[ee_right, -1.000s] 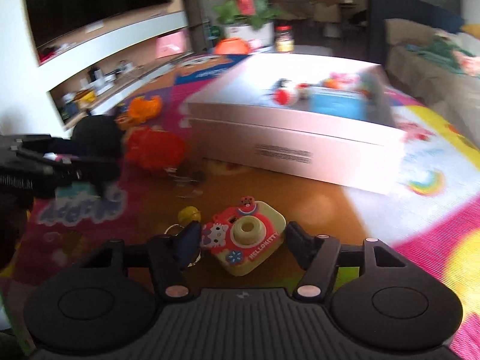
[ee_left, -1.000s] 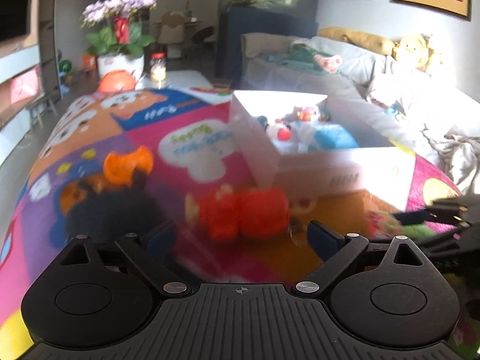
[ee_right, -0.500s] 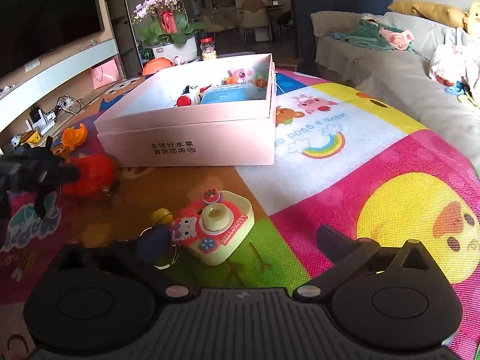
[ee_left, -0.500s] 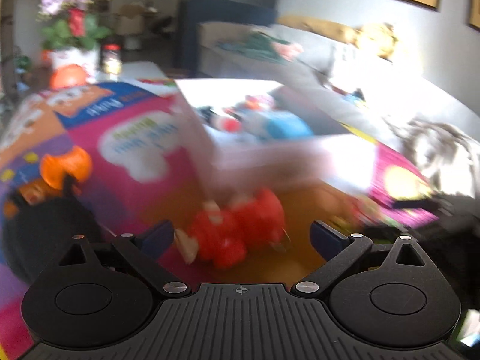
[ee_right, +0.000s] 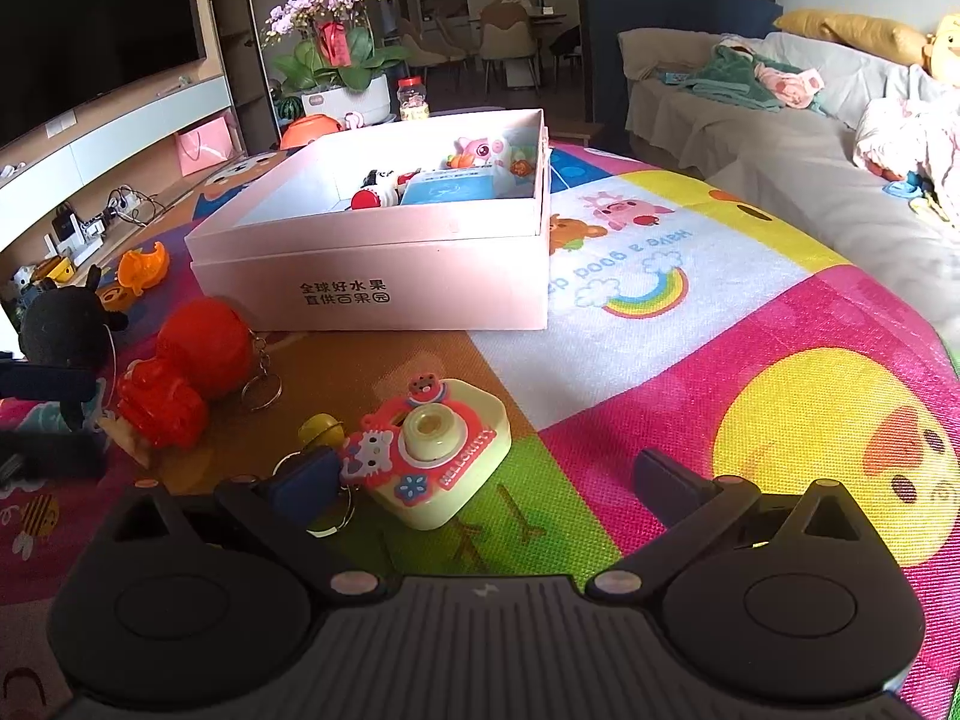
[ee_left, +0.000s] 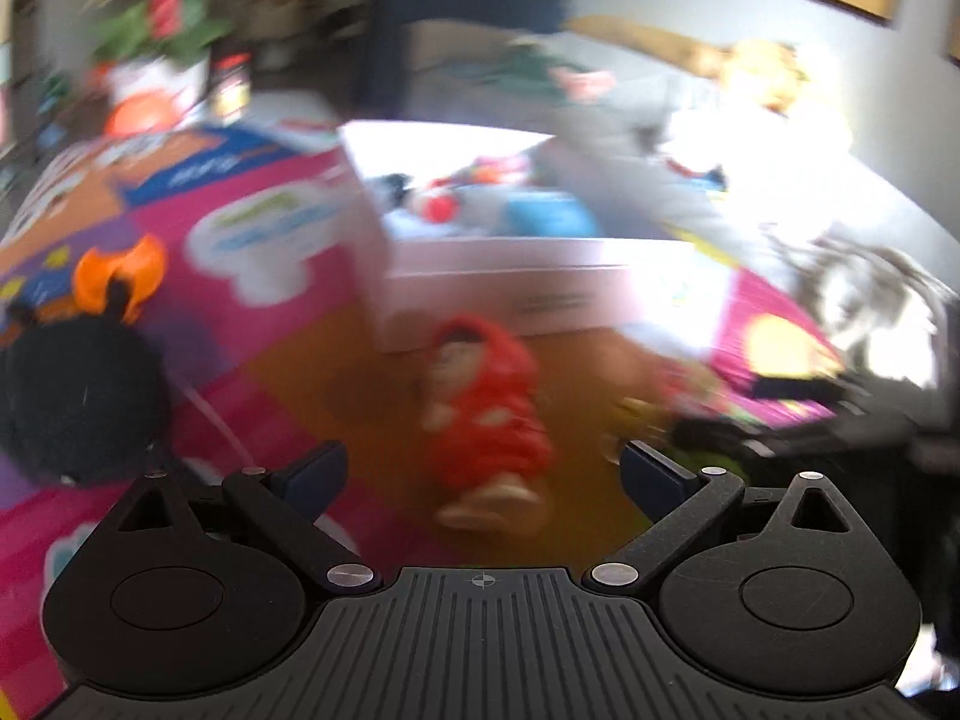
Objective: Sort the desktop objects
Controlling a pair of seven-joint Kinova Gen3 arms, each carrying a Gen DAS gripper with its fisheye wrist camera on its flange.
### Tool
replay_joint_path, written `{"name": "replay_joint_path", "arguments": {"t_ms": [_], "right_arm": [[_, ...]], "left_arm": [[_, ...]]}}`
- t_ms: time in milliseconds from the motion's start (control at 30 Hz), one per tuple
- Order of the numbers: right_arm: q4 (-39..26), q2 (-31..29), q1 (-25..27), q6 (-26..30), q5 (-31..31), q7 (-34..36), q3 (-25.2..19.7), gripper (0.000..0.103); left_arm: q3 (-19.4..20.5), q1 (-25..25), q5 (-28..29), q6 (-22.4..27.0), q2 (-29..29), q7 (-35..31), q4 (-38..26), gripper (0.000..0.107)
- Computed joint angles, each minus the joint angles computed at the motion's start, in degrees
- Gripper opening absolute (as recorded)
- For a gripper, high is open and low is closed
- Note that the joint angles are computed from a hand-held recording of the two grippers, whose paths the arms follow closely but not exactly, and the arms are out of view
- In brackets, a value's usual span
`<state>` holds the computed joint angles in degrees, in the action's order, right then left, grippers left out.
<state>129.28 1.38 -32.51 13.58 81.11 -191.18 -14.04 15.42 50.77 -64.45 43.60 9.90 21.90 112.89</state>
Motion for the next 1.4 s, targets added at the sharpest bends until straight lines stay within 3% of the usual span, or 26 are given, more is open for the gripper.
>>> {"name": "replay_joint_path", "arguments": {"t_ms": [233,300,400,500,600,700,800,900,1000,1100,1233,1400], "right_arm": [[-1.7,1.1,-2.3,4.9,-7.4,8.6,-0.8,0.103],[-1.9,1.2,-2.8,5.6,-8.4,9.8,-0.7,0.103],[-2.0,1.2,-3.2,5.6,-8.7,10.1,-0.3,0.103],[-2.0,1.2,-3.3,5.6,-8.7,10.1,-0.2,0.103],[-1.8,1.0,-3.3,5.1,-8.2,9.6,0.1,0.103],[-0.7,-0.2,-2.8,3.5,-2.7,4.1,0.2,0.103],[-1.0,-2.2,-1.2,-1.8,0.9,1.9,0.4,0.103],[-4.1,-2.3,0.4,-7.0,-2.5,7.0,-0.1,0.103],[-8.9,1.1,0.7,-8.2,-9.4,13.5,-1.8,0.103],[-13.4,5.1,-3.2,-4.0,-15.1,19.2,-1.2,0.103],[-15.4,7.8,-9.3,3.6,-13.4,18.6,1.5,0.103],[-12.3,5.3,-9.4,3.5,-14.6,18.6,4.2,0.103]], "left_arm": [[-1.5,2.1,2.7,5.4,4.9,-2.2,-5.3,0.100],[0.0,-0.2,1.6,2.7,3.3,1.1,-3.5,0.100],[-3.9,1.9,-0.3,0.9,2.2,8.1,-2.3,0.100],[-3.0,2.0,-0.1,6.3,3.1,10.7,-3.9,0.100],[-2.3,2.4,1.3,10.8,3.8,9.0,-5.6,0.100],[-1.2,3.5,1.8,13.9,3.3,5.9,-6.0,0.100],[0.9,5.0,2.2,18.7,3.3,1.8,-6.4,0.101],[1.4,7.7,4.1,24.2,4.8,-2.7,-8.0,0.101],[1.6,8.5,5.1,24.0,4.6,-3.8,-7.4,0.101],[1.5,8.6,5.9,22.7,4.2,-3.5,-6.8,0.101],[1.3,8.4,5.7,21.0,3.9,-2.9,-6.2,0.101],[0.9,7.5,4.5,18.1,4.2,-3.9,-6.1,0.101]]}}
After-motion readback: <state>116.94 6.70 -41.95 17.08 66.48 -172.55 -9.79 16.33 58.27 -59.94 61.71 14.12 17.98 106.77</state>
